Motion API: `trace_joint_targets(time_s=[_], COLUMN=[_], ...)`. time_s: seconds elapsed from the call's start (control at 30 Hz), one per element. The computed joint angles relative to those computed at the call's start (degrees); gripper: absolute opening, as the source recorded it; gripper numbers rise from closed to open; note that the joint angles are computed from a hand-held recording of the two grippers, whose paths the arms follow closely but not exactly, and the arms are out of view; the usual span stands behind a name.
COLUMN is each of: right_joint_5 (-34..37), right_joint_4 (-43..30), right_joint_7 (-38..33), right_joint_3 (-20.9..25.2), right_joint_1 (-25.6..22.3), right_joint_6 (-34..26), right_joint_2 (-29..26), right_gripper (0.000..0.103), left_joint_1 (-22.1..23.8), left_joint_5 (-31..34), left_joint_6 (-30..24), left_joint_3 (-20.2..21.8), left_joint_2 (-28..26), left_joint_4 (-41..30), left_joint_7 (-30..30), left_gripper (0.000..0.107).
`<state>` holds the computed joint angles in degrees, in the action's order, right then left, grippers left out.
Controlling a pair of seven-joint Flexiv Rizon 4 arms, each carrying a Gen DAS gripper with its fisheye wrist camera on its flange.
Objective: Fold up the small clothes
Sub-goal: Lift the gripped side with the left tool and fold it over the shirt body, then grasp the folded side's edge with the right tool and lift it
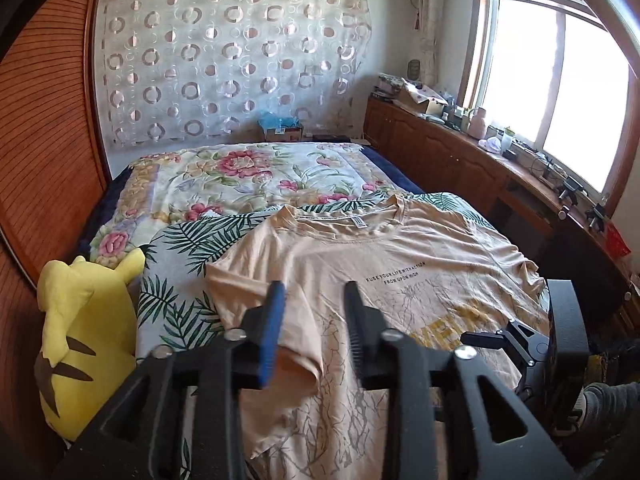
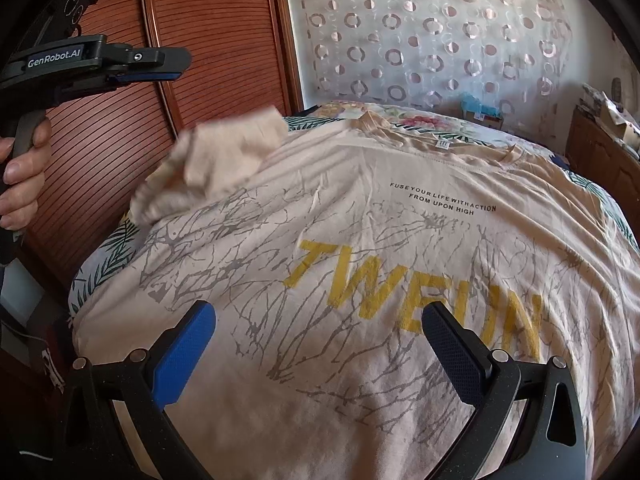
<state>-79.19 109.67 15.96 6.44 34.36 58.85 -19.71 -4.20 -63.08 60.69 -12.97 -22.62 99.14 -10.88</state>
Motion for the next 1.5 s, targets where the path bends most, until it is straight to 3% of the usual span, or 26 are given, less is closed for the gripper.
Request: trace_joint_targets(time_s=[0.13, 0.23, 0.43, 0.5, 0.53, 0.57, 0.63, 0.77, 0.87, 0.9, 1.0, 1.27, 1.5], right_joint_5=[0.1, -0.02, -0.06, 0.26, 0.44, 0.47, 0.45, 0.74, 0.74, 0.51, 0.0, 0.6, 13.26], right_joint_4=[-0.04, -0.03, -0.01, -0.03, -0.06, -0.05, -0.04, -0.36, -0.6, -0.84, -1.71, -9.33, -17.96], right_joint_7=[-0.05, 0.18, 0.52, 0.4, 0.32, 0.31, 0.37, -0.85, -2.31, -3.01, -5.24, -12.67, -22.34], right_joint_3=[0.01, 0.0, 0.03, 0.06, 0.07, 0.06, 0.03, 0.2, 0.21, 0.15, -0.18, -2.26, -3.91], right_joint_1=[-0.02, 0.04, -0.08, -0.08, -0.06, -0.03, 0.07, 0.35, -0.04, -0.3, -0.13, -0.91, -1.24], right_joint_6=[0.03, -0.1, 0.23, 0.22, 0.15, 0.11, -0.1, -0.59, 1.16, 2.4, 2.27, 6.87, 14.42], right_joint_2=[0.0, 0.01, -0.05, -0.02, 0.01, 0.03, 0.09, 0.06, 0.14, 0.11, 0.48, -4.13, -13.21], right_gripper=[0.103, 0.103, 0.103, 0.103, 0.103, 0.103, 0.103, 0.101, 0.09, 0.079, 0.07, 0.061, 0.047], left_joint_1=[0.09, 0.42, 1.31, 2.05, 2.45, 2.65, 3.59, 5.51, 7.25, 7.75, 8.88, 10.05, 10.26], left_joint_5=[-0.98, -0.07, 7.19, 10.92, 12.4, 13.85, 15.44, 18.38, 18.28, 18.25, 18.43, 18.61, 18.79], left_joint_6=[2.3, 4.86, 11.01, 9.46, 8.87, 9.0, 10.08, 10.45, 13.85, 14.17, 14.64, 15.08, 15.16], left_joint_3=[0.47, 1.21, 1.96, 2.57, 2.58, 2.59, 1.53, -0.27, -3.1, -3.74, -5.1, -6.51, -6.73], left_joint_2=[-0.23, -1.35, -6.07, -7.54, -7.96, -8.34, -8.76, -9.41, -9.6, -9.55, -9.62, -9.78, -9.82], left_joint_4=[1.39, 2.92, 3.22, 2.15, 1.83, 1.65, 1.98, 2.21, 3.5, 3.79, 4.09, 4.26, 4.3], left_joint_7=[0.64, -0.17, -4.82, -8.33, -9.65, -10.84, -11.58, -13.26, -11.63, -11.53, -11.11, -10.67, -10.8], left_gripper=[0.05, 0.052, 0.052, 0.052, 0.054, 0.065, 0.077, 0.079, 0.08, 0.08, 0.08, 0.08, 0.08])
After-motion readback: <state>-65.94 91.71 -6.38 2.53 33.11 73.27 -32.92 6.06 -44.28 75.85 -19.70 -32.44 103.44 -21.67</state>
